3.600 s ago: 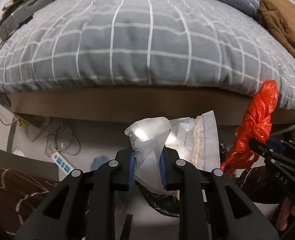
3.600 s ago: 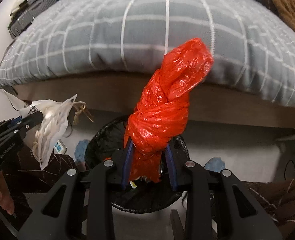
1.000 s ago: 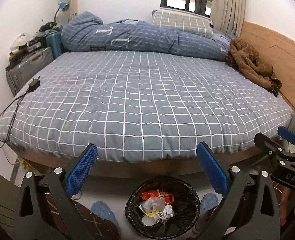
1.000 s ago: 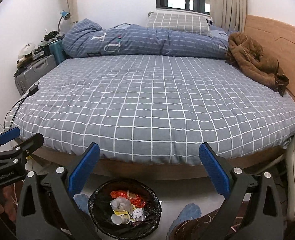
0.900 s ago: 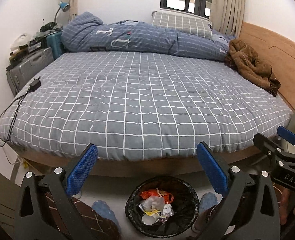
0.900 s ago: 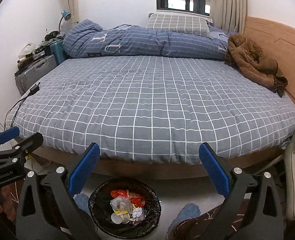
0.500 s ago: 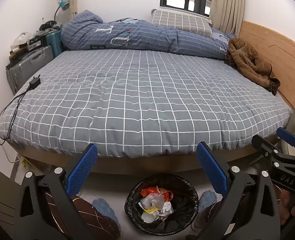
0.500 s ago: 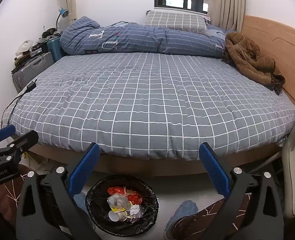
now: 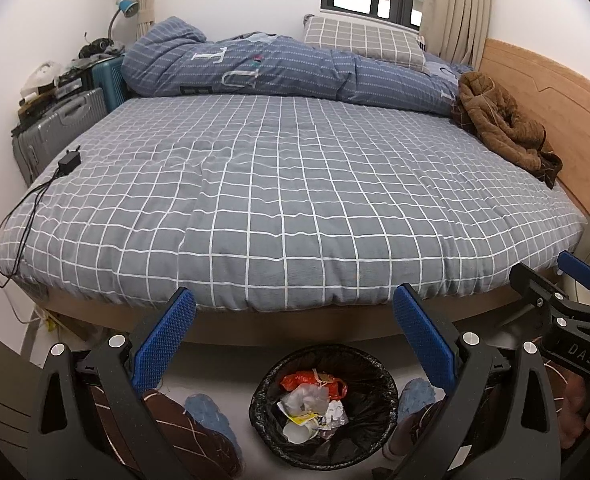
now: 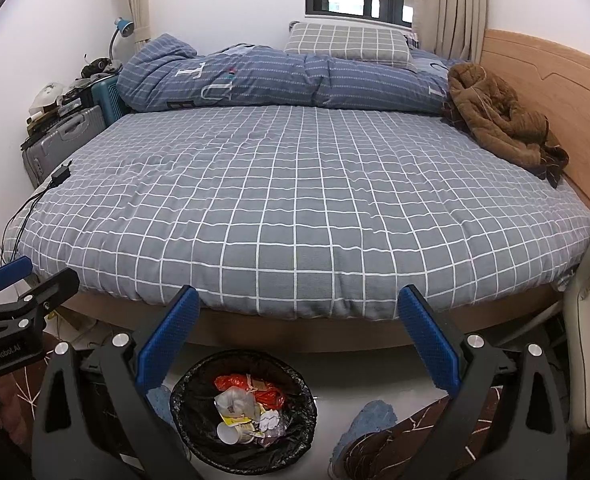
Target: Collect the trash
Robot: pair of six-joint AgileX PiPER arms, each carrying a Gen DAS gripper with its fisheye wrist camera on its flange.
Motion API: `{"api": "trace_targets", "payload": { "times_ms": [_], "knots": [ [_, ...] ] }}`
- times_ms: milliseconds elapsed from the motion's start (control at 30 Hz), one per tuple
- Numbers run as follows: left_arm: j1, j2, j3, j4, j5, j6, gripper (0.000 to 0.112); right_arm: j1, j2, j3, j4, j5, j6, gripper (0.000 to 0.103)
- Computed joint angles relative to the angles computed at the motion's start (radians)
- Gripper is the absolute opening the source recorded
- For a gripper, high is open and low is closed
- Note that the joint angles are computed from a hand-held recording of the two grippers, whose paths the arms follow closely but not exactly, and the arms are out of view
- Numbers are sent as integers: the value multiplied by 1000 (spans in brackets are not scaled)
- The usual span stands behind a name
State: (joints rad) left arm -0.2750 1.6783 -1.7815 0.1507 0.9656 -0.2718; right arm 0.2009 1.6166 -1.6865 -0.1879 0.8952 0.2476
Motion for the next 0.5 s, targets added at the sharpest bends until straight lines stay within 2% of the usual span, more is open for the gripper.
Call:
{"api": "trace_targets", "payload": {
  "times_ms": [500],
  "knots": [
    [-1,13,-9,29,17,-18,97,3,2,-1,-3,0,3,95]
  ]
}}
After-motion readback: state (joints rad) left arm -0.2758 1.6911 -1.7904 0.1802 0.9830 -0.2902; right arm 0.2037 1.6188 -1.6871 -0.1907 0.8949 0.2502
